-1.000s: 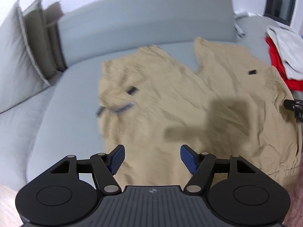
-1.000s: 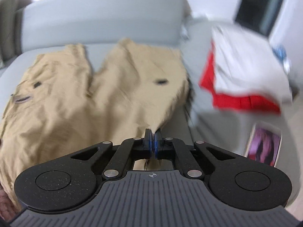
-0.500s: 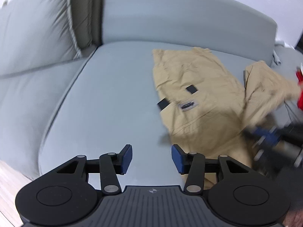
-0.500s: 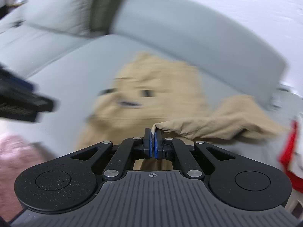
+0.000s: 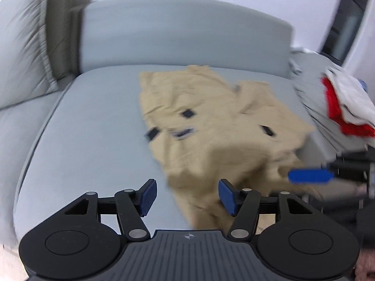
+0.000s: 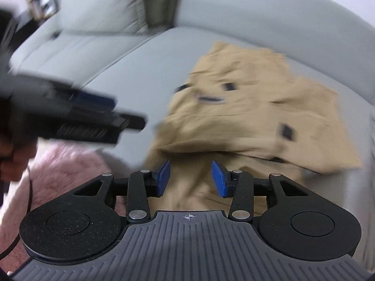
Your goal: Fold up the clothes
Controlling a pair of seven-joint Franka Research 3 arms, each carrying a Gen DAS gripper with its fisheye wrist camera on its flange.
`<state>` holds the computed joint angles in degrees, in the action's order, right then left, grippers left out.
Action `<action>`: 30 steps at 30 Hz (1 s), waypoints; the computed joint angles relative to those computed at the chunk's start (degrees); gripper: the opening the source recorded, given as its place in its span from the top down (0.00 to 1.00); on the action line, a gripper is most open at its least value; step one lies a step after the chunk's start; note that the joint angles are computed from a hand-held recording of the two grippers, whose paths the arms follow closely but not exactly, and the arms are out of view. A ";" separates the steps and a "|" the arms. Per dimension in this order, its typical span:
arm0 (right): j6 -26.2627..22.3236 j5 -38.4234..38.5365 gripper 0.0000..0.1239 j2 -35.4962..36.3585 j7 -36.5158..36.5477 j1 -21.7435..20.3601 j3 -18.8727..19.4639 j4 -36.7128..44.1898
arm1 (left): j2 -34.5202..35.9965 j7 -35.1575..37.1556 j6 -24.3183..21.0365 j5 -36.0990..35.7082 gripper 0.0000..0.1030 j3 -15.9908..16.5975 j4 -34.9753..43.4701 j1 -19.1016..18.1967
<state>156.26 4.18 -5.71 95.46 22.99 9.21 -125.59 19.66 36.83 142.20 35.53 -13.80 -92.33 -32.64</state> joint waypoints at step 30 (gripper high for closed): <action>-6.25 14.26 0.67 -1.61 -5.05 -3.07 -3.00 -4.28 | 26.42 23.39 -15.38 11.33 0.46 10.41 35.20 -15.04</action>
